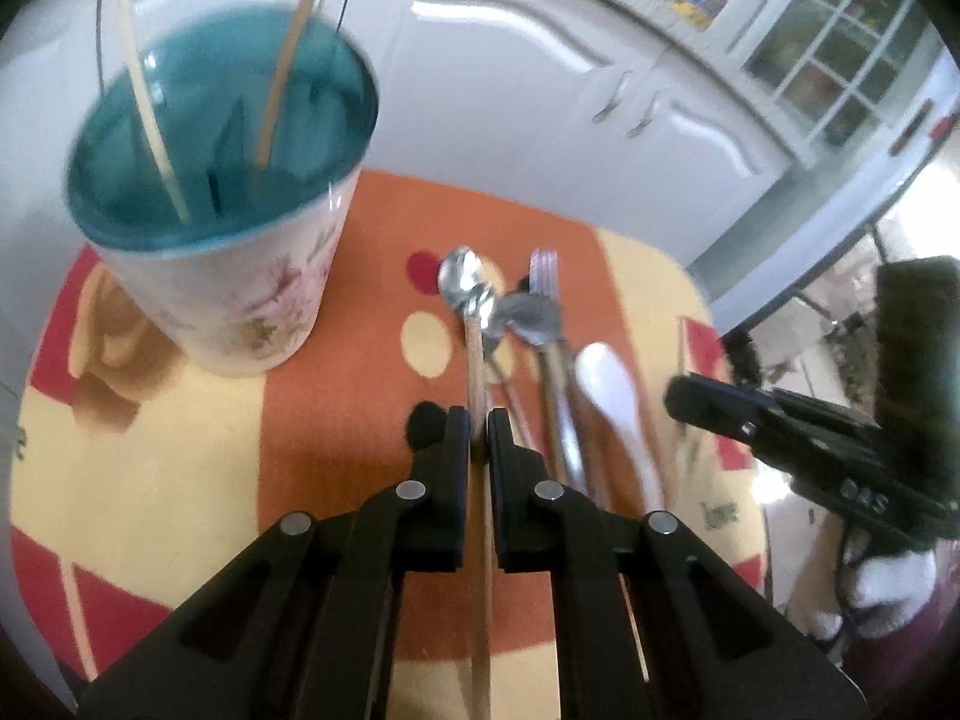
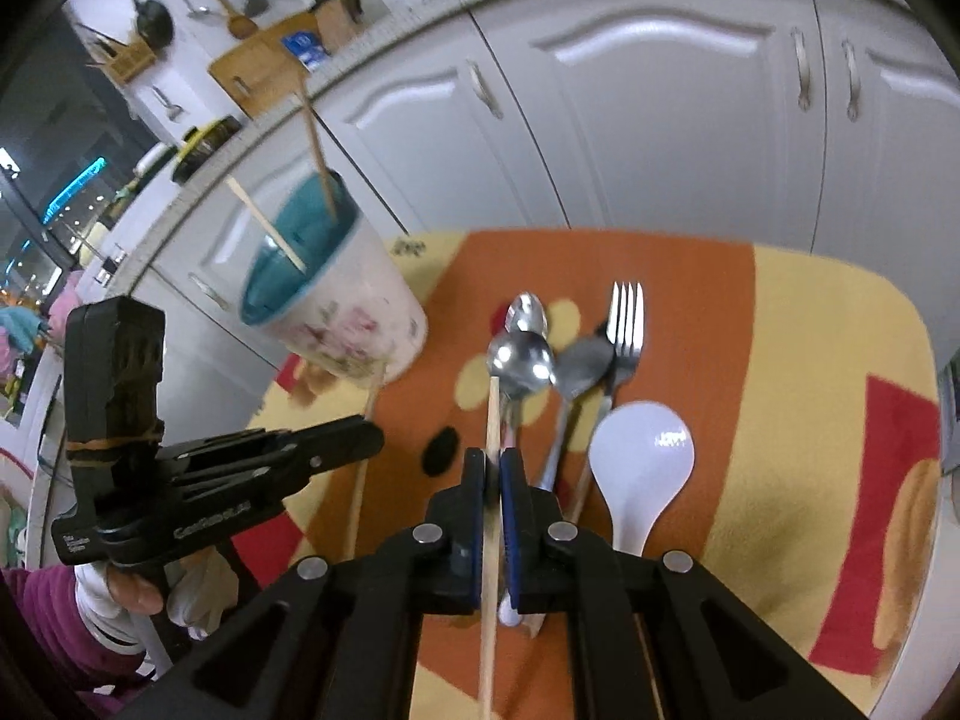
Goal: Organize utensils
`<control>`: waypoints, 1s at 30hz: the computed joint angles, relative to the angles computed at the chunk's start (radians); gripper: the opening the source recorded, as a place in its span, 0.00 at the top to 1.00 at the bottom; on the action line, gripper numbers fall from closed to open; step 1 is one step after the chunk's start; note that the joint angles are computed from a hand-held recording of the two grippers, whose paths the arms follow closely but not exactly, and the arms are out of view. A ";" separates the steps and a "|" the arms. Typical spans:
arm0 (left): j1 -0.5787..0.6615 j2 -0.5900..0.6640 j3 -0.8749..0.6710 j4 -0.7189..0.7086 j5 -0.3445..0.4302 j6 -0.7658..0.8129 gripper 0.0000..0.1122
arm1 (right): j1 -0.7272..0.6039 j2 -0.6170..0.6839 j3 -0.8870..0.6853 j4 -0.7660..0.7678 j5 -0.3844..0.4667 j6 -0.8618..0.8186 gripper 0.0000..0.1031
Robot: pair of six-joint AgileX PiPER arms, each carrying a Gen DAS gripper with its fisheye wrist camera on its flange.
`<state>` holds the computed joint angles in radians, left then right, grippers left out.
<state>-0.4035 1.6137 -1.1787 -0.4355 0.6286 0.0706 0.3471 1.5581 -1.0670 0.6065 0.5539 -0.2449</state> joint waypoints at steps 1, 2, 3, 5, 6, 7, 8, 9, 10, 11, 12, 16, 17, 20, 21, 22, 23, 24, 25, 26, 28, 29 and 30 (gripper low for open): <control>0.002 -0.024 0.003 -0.002 0.009 0.005 0.96 | 0.003 -0.012 -0.001 -0.010 0.001 0.009 0.95; 0.000 -0.039 0.003 -0.003 0.013 0.006 0.96 | 0.010 -0.024 -0.008 -0.028 0.004 0.024 0.95; -0.004 -0.058 0.007 -0.003 0.015 0.004 0.96 | 0.022 -0.035 -0.010 -0.049 0.002 0.044 0.95; 0.007 -0.102 0.008 -0.016 0.032 0.024 0.96 | 0.048 -0.047 -0.033 -0.103 0.003 0.092 0.95; 0.012 -0.120 0.007 -0.019 0.037 0.030 0.96 | 0.059 -0.053 -0.047 -0.128 0.004 0.114 0.95; 0.018 -0.145 0.004 -0.020 0.042 0.035 0.96 | 0.066 -0.053 -0.056 -0.137 0.001 0.121 0.95; 0.021 -0.155 -0.005 -0.018 0.045 0.035 0.96 | 0.077 -0.054 -0.073 -0.158 0.004 0.138 0.96; 0.027 -0.169 -0.011 -0.018 0.052 0.038 0.96 | 0.087 -0.056 -0.086 -0.180 0.006 0.157 0.96; 0.033 -0.176 -0.017 -0.021 0.058 0.044 0.96 | 0.097 -0.056 -0.102 -0.201 0.008 0.176 0.96; 0.042 -0.190 -0.022 -0.024 0.067 0.049 0.96 | 0.104 -0.057 -0.120 -0.218 0.012 0.190 0.96; 0.048 -0.199 -0.027 -0.023 0.074 0.049 0.96 | 0.107 -0.055 -0.134 -0.228 0.014 0.196 0.96; 0.080 -0.234 -0.058 -0.020 0.103 0.054 0.96 | 0.139 -0.047 -0.209 -0.305 0.032 0.259 0.96; 0.091 -0.241 -0.063 -0.023 0.109 0.062 0.96 | 0.149 -0.042 -0.235 -0.333 0.039 0.281 0.96; 0.137 -0.256 -0.123 -0.043 0.162 0.088 0.96 | 0.172 -0.028 -0.323 -0.401 0.067 0.330 0.96; 0.153 -0.257 -0.150 -0.051 0.179 0.099 0.96 | 0.176 -0.021 -0.354 -0.414 0.076 0.338 0.96; 0.169 -0.253 -0.194 -0.048 0.202 0.102 0.96 | 0.183 -0.008 -0.399 -0.435 0.087 0.352 0.96; 0.175 -0.247 -0.228 -0.035 0.214 0.093 0.96 | 0.189 0.003 -0.434 -0.451 0.096 0.361 0.96; 0.188 -0.238 -0.274 -0.023 0.232 0.085 0.96 | 0.194 0.016 -0.471 -0.464 0.105 0.370 0.96; 0.198 -0.230 -0.308 -0.016 0.243 0.082 0.96 | 0.199 0.033 -0.513 -0.474 0.115 0.376 0.96; 0.216 -0.210 -0.363 -0.013 0.262 0.080 0.96 | 0.203 0.051 -0.557 -0.482 0.125 0.380 0.96; 0.250 -0.175 -0.457 -0.004 0.298 0.080 0.96 | 0.215 0.097 -0.657 -0.506 0.146 0.397 0.96; 0.260 -0.159 -0.490 0.004 0.306 0.078 0.96 | 0.221 0.115 -0.691 -0.519 0.153 0.406 0.96; 0.269 -0.140 -0.530 0.017 0.315 0.071 0.96 | 0.228 0.144 -0.746 -0.539 0.164 0.418 0.96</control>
<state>-0.1346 1.4737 -1.7083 -0.4182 0.9433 0.1419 0.5752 1.7022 -1.8129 0.0678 0.7176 0.1735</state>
